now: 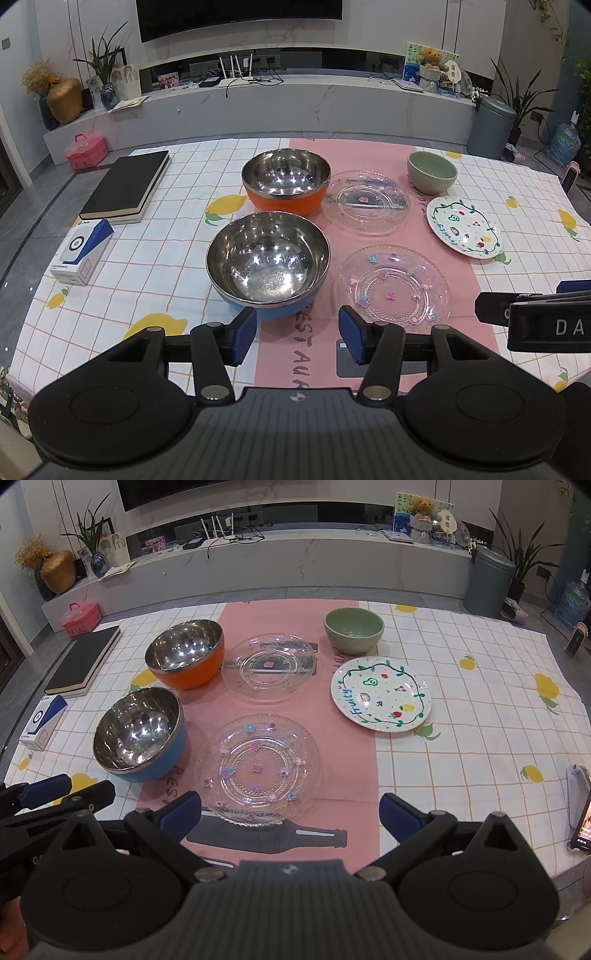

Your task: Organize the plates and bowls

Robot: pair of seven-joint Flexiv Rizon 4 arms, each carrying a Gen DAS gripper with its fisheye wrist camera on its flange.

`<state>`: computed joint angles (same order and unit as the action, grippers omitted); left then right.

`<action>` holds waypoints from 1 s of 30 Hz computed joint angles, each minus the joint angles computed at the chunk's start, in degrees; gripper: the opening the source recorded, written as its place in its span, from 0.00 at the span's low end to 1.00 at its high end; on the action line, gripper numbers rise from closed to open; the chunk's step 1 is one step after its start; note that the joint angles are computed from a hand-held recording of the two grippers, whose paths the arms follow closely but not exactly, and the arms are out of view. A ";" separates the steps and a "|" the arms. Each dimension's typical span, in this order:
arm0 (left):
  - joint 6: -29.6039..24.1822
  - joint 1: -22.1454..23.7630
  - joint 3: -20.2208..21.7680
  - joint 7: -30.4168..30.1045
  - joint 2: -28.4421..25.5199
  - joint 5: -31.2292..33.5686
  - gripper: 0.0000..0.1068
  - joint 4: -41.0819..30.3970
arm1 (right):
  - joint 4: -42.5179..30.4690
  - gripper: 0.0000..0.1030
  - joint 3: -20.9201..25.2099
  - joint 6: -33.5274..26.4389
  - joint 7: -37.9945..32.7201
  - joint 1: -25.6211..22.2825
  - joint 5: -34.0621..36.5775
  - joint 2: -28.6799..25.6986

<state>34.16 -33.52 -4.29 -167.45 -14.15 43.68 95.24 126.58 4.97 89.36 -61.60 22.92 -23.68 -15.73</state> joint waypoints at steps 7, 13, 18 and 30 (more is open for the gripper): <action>0.23 0.20 -0.02 0.15 0.09 -0.18 0.57 0.29 | -0.40 0.98 0.97 -0.64 -0.61 -0.67 0.93 -0.25; 0.37 0.29 0.00 0.24 -0.05 -0.37 0.57 0.43 | -0.78 0.97 1.44 -0.82 -1.12 -1.06 1.76 -0.66; 0.44 0.28 0.10 0.36 -0.32 -0.57 0.57 0.25 | -1.43 0.97 2.89 -1.20 -2.61 -2.23 3.43 -1.30; 2.45 0.48 1.11 -0.87 0.27 1.10 0.57 1.23 | -3.60 0.96 8.52 2.30 -7.86 -5.86 9.67 -4.35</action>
